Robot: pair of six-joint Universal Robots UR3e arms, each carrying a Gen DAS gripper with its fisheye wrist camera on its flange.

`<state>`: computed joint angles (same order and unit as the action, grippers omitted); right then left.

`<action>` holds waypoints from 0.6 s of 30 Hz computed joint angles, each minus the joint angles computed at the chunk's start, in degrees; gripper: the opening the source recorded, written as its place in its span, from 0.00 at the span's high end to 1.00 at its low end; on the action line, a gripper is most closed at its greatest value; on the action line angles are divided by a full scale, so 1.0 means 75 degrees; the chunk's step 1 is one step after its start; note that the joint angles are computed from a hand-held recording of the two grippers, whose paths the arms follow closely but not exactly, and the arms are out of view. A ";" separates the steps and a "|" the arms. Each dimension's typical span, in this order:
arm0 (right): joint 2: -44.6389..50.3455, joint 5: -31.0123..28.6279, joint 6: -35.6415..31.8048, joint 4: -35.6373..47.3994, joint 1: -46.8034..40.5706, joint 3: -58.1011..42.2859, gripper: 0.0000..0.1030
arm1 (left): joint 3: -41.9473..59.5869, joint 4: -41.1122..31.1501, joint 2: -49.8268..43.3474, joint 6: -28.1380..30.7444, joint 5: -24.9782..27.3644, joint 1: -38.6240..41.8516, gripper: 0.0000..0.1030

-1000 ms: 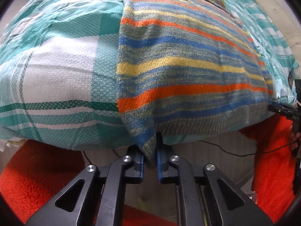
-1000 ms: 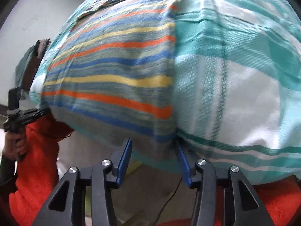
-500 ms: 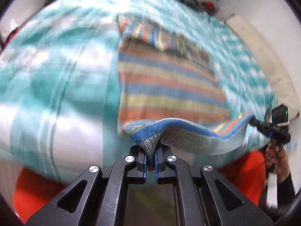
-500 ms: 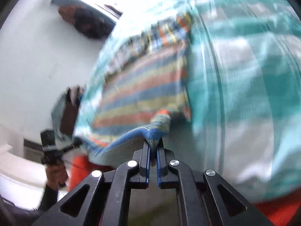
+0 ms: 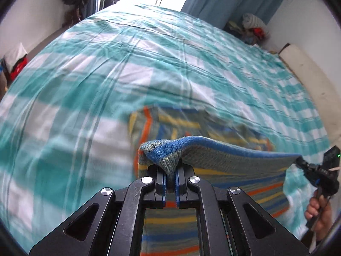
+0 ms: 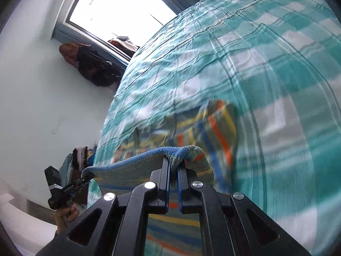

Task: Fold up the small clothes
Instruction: 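Lift the held hem and fold it over toward the collar, opening both grippers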

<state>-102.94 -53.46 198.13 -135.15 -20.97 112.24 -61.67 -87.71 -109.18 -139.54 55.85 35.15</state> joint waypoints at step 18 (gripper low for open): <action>0.1322 -0.1770 -0.1016 -0.0612 0.0831 -0.0912 0.68 | -0.1257 0.2023 0.0302 -0.0525 0.0198 0.0193 0.30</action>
<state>-93.02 -66.74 190.52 -139.74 -14.74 105.40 -71.10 -72.54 -106.91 -143.48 57.33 36.60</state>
